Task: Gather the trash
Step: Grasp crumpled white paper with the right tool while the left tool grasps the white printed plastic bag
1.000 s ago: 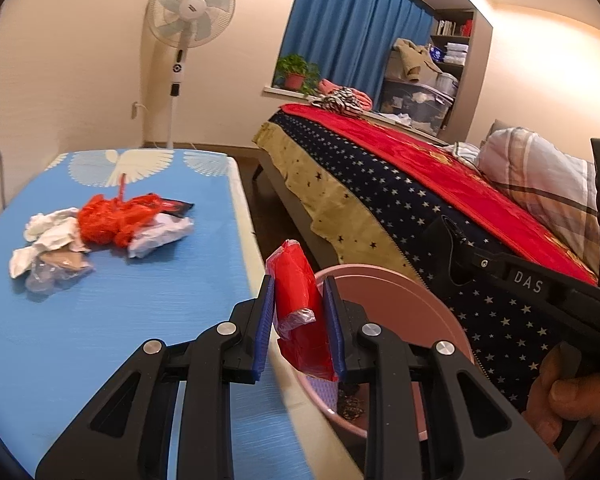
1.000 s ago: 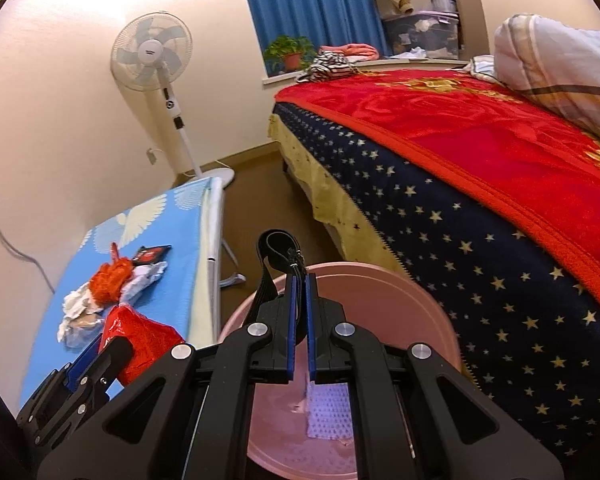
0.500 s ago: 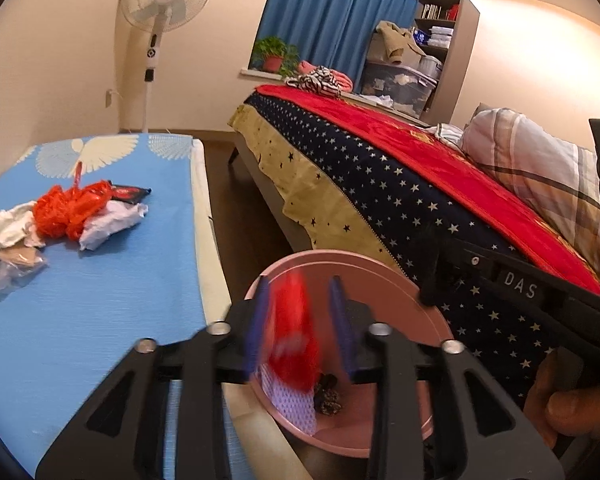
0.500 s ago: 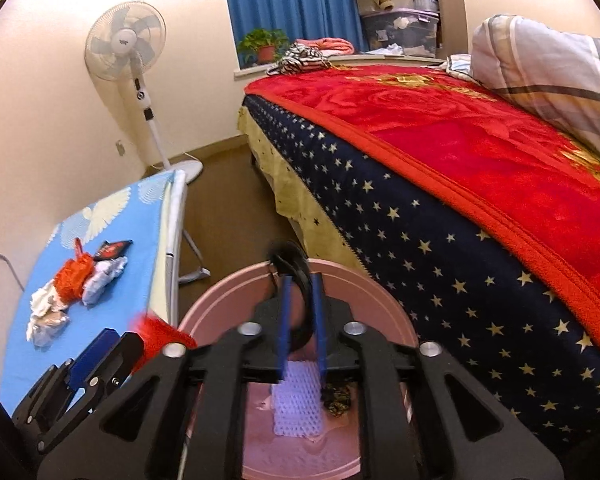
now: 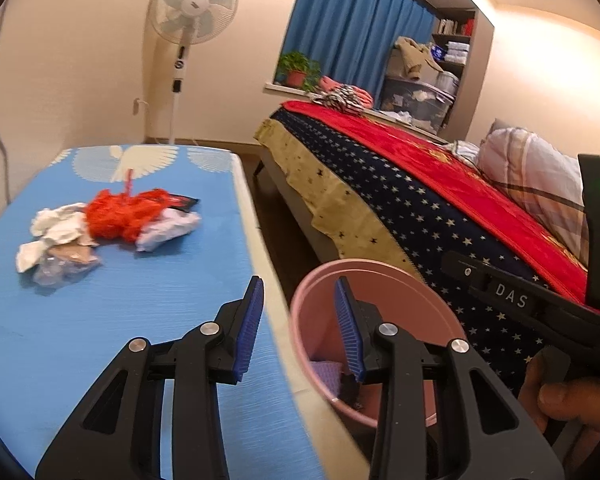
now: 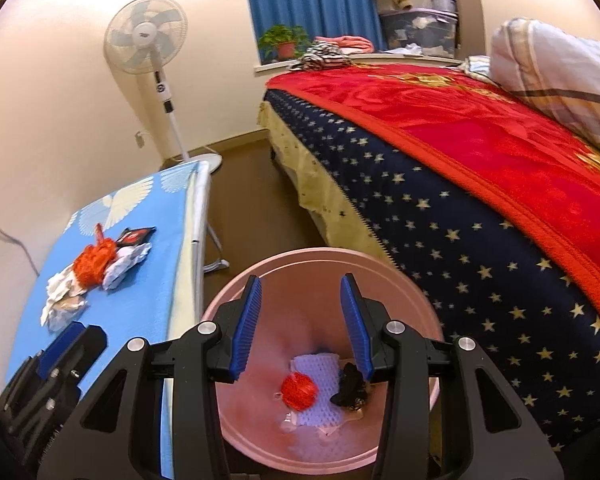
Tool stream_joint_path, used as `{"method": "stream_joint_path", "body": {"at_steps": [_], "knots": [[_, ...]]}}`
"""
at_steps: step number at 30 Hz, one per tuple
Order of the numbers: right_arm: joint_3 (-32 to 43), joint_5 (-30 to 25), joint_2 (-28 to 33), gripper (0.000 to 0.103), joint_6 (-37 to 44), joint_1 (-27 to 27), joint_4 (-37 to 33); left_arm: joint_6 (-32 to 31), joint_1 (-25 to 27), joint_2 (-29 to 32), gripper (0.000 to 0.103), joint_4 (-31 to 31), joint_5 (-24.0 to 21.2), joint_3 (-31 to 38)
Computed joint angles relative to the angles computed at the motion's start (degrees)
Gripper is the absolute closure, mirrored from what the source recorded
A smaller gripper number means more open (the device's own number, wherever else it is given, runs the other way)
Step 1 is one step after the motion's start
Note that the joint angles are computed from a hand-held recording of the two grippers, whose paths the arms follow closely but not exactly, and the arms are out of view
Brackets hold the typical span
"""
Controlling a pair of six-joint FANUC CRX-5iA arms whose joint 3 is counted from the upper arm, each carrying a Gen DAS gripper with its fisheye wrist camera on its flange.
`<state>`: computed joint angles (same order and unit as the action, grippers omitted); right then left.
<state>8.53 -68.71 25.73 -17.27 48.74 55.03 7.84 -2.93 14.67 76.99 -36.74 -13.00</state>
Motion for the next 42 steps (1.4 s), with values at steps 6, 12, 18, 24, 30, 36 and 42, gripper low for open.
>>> {"method": "stream_joint_path", "body": {"at_steps": [6, 12, 18, 24, 30, 36, 42], "knots": [[1.7, 2.9, 1.7, 0.062, 1.0, 0.1, 1.3, -0.7, 2.3, -0.8, 0.074, 2.1, 2.8, -1.2], [4.6, 7.7, 4.4, 0.065, 1.4, -0.3, 2.8, -3.0, 2.8, -1.0, 0.083, 8.3, 8.3, -2.4], [8.8, 14.9, 7.8, 0.073, 1.8, -1.4, 4.9, -8.1, 1.8, -0.4, 0.084, 16.4, 14.0, -2.5], [15.2, 17.7, 12.5, 0.074, 4.1, -2.5, 2.6, -7.0, 2.3, 1.7, 0.085, 18.5, 18.8, -0.2], [23.9, 18.4, 18.3, 0.074, 8.8, -3.7, -0.5, 5.6, 5.6, 5.6, 0.085, 8.5, 20.6, 4.6], [33.1, 19.8, 24.0, 0.072, 14.0, -5.4, -4.9, 23.8, 9.4, 10.7, 0.085, -8.1, 19.3, 12.1], [41.8, 19.8, 29.2, 0.065, 16.7, -7.2, -12.5, 45.2, 12.5, 16.6, 0.062, -26.0, 12.9, 22.6]]}}
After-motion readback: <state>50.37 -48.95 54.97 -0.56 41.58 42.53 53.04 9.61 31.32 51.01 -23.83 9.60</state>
